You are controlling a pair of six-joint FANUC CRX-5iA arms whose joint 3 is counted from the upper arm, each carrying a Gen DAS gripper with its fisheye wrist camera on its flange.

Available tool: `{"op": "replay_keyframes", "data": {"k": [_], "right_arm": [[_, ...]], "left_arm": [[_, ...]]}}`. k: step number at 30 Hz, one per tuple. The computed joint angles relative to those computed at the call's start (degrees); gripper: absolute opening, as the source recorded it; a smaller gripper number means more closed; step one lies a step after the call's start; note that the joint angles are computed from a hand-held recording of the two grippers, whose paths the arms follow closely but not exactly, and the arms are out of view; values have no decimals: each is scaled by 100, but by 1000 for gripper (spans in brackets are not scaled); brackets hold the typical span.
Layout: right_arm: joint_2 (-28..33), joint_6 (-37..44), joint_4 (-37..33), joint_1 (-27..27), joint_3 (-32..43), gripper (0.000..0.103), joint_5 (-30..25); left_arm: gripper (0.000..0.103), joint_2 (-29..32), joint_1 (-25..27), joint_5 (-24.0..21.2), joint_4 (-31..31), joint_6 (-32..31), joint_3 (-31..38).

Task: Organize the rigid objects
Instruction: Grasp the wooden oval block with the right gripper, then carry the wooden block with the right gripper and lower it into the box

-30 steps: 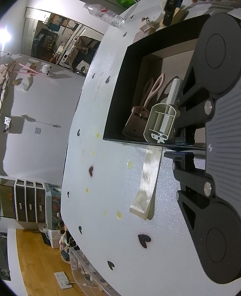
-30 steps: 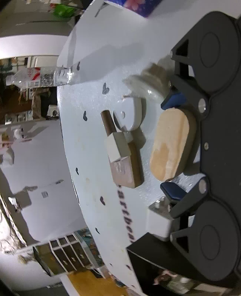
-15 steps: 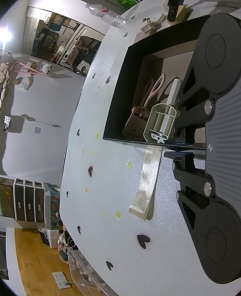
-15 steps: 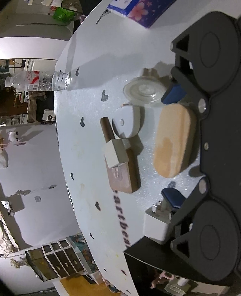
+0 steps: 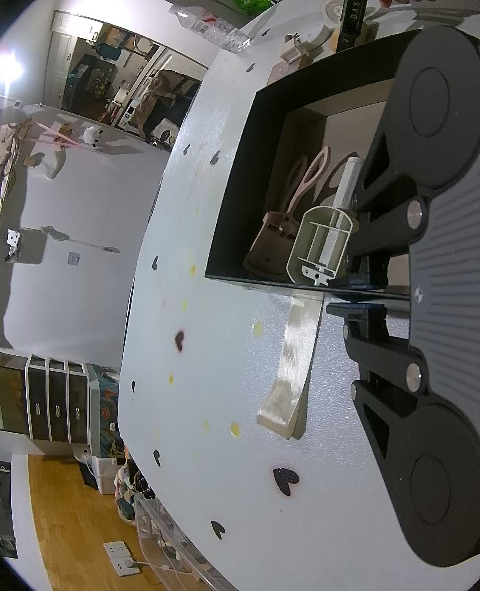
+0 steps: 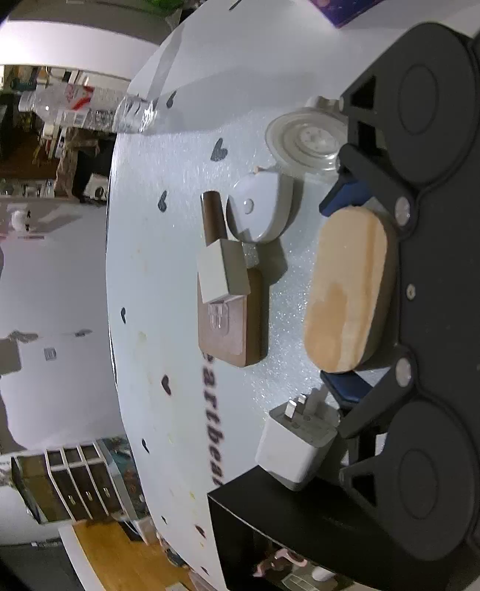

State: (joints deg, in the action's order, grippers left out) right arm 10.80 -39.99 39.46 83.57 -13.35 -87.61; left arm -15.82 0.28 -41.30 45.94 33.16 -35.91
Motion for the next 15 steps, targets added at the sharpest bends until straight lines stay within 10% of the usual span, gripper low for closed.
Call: {"op": "replay_keyframes", "data": {"k": [15], "right_arm": [[-429,1033,-140,-323,-1,88,554]], "left_arm": [[6,31,12,-20,37,8,23]]}}
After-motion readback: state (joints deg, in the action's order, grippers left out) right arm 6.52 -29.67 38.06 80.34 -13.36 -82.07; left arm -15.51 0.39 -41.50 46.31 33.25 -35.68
